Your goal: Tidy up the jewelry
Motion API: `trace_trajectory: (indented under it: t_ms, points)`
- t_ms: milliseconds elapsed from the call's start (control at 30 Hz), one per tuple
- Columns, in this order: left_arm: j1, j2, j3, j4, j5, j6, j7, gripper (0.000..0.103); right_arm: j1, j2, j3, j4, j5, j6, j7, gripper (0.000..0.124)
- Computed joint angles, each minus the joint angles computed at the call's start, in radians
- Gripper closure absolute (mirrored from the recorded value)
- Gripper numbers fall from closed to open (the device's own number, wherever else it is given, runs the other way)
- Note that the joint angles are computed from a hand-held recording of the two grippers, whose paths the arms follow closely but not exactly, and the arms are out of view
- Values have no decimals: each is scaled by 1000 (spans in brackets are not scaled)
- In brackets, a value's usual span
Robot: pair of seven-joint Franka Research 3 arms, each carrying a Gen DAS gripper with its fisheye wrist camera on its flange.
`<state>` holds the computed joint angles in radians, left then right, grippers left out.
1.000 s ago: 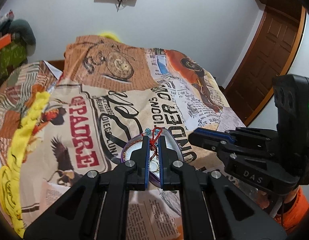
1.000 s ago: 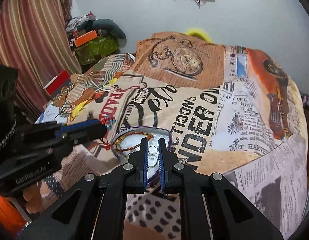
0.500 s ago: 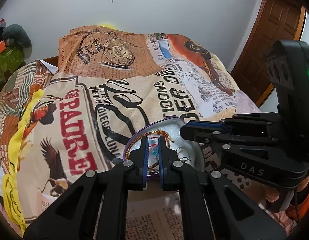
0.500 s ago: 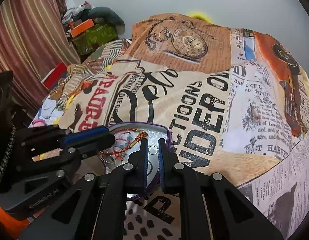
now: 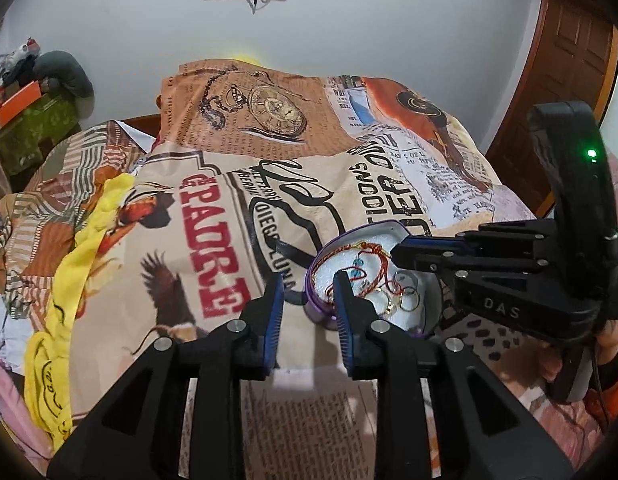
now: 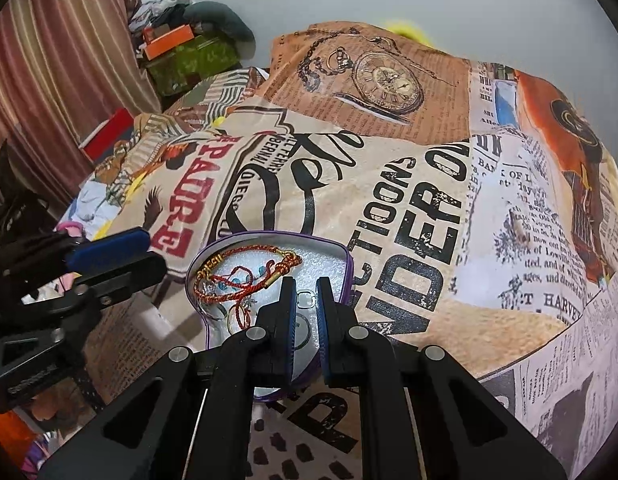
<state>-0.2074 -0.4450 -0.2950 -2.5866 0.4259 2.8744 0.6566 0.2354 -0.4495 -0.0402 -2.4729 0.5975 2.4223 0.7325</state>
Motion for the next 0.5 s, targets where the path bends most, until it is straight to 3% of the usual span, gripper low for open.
trace_trajectory:
  t_ms: [100,367,500]
  points:
    - [3,-18,-10,-8,8,-20,-7,71,-2,-6,11,-7,-22,12,5,112]
    - [-24,-54,2,-25,-13,-52,-8,71,2,-64,25,-48,-61,73,23,101]
    - [-36,-90,1,-32,-24,-67,-10,71,6,-105,2,-57,-50,64,39,93]
